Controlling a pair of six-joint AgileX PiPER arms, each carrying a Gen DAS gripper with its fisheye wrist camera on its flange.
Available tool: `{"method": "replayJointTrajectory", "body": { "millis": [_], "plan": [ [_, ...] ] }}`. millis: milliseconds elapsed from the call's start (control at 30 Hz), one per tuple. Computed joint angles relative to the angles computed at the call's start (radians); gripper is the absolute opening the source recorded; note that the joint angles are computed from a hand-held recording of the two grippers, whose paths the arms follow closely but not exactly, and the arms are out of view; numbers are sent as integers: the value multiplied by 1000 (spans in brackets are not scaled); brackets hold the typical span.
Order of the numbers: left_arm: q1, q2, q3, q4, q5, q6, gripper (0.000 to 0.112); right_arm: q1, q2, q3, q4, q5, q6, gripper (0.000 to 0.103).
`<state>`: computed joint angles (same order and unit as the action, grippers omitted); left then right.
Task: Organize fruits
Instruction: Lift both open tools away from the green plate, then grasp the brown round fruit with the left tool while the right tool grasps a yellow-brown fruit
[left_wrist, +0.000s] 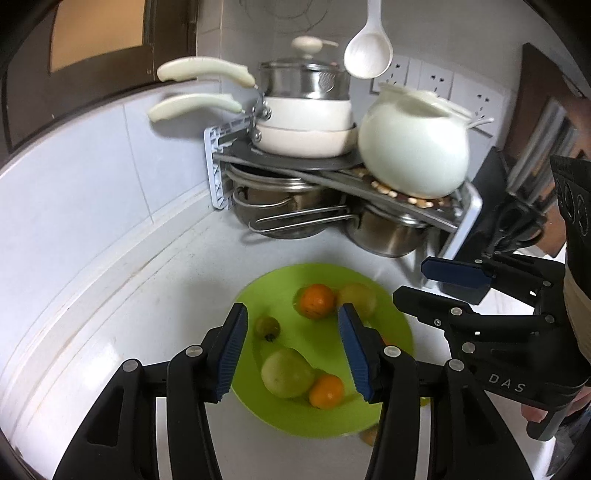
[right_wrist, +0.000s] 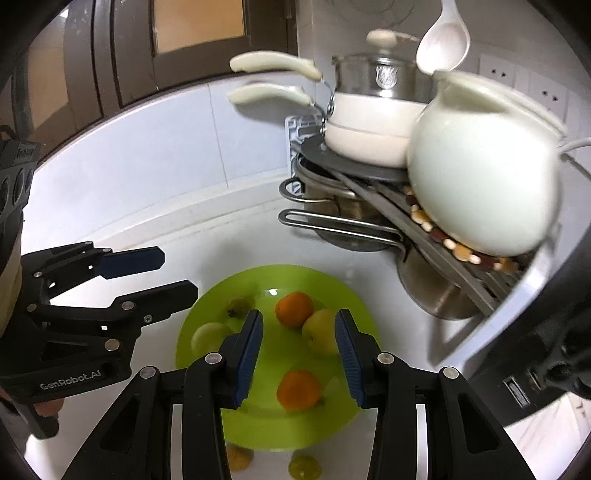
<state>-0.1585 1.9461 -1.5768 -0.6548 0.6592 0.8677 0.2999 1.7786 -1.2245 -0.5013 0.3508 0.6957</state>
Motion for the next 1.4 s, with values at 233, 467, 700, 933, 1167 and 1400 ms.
{"method": "replayJointTrajectory", "body": {
  "millis": [233,467,700,933,1167,1400],
  "plan": [
    [10,-141,150,-65,-32,52,60,47,-127,118,-183,6,222,42],
    [14,-262,284,-124,-68,108,68,98,-244,235,-326,38,415,49],
    [16,-373,416,-188,-96,182,76,152,-352,342,-437,91,590,57],
    [17,-481,580,-275,-160,286,80,237,-436,426,-520,220,755,66],
    [3,-535,690,-351,-194,388,82,296,-494,515,-563,288,871,66],
    [-11,-545,777,-470,-238,520,82,367,-519,614,-620,341,1031,66]
  ]
}}
